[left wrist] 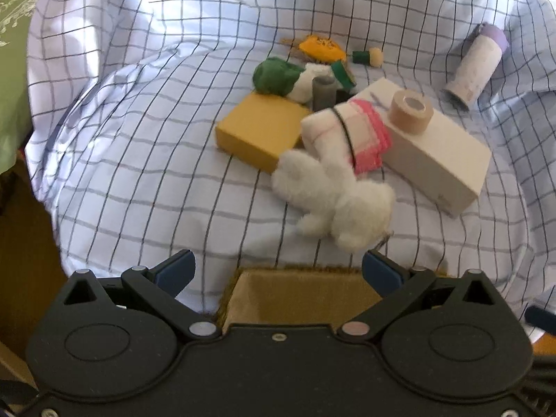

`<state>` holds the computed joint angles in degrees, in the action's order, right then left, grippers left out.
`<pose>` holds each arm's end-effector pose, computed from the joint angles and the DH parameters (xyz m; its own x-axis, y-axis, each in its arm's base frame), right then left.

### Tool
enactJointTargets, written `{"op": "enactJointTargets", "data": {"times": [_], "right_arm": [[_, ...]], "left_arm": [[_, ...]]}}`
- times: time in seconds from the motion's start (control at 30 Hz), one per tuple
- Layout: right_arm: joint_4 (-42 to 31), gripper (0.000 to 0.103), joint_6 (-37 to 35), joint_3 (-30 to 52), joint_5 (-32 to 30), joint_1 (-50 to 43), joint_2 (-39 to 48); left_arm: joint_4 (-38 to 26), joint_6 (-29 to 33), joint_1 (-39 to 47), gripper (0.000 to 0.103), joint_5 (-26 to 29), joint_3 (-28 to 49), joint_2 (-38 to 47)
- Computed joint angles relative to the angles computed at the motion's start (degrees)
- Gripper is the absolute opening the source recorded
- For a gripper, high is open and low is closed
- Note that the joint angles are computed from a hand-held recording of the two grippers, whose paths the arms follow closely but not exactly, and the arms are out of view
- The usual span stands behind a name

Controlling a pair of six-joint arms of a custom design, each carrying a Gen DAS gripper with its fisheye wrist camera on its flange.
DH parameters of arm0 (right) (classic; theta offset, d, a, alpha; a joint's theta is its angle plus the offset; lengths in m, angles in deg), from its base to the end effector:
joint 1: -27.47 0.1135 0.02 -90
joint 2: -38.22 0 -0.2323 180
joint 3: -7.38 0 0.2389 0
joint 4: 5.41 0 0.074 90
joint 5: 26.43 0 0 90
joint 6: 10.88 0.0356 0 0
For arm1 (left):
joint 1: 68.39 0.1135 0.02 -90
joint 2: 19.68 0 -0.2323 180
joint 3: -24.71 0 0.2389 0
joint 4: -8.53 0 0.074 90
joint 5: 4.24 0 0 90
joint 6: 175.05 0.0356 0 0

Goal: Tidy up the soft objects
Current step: 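Grasp the white plush bunny with the left gripper while the right gripper grasps the beige tape roll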

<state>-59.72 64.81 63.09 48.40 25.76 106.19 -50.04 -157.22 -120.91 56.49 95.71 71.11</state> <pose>0.2096 0.0031 0.1787 -0.8701 -0.2127 -0.4446 -0.2996 0.9446 0.1344 0.1776 -0.2030 0.1620 -0.7843 -0.3418 -0.5176 -0.3738 0.9264 -0.0454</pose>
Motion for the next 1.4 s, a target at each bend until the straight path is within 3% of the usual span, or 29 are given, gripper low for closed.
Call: {"op": "enactJointTargets", "data": {"times": [0.3,0.47,0.67,0.73,0.8,0.9,1.07,1.4], "right_arm": [[2.45,0.101,0.34,2.31,-0.05,-0.78,3.73],[4.84,0.101,1.36,4.96,0.77,-0.88,7.22],[8.81,0.101,3.66,8.80,1.75,0.66,11.46],[10.30,0.101,4.72,10.06,2.16,1.75,12.77],[12.43,0.101,6.05,11.39,2.57,3.14,14.64],[15.84,0.101,8.16,13.48,3.59,5.77,18.13],[20.77,0.101,9.99,17.04,4.81,10.28,24.16],[26.88,0.100,10.80,25.43,8.87,17.09,37.78]], "left_arm": [[7.33,8.59,6.02,0.099,0.55,3.42,7.87],[15.19,13.32,9.56,0.101,6.50,1.58,9.43],[18.93,16.62,11.40,0.100,10.94,3.63,13.19],[20.86,16.77,11.51,0.094,11.26,2.57,12.97],[24.56,17.73,11.93,0.073,12.72,-0.11,11.13],[26.55,18.41,12.17,0.051,14.94,-2.60,7.98],[22.09,18.03,10.68,0.049,10.61,-3.32,4.31],[22.83,17.54,14.21,0.050,12.65,-9.62,-1.59]]}}
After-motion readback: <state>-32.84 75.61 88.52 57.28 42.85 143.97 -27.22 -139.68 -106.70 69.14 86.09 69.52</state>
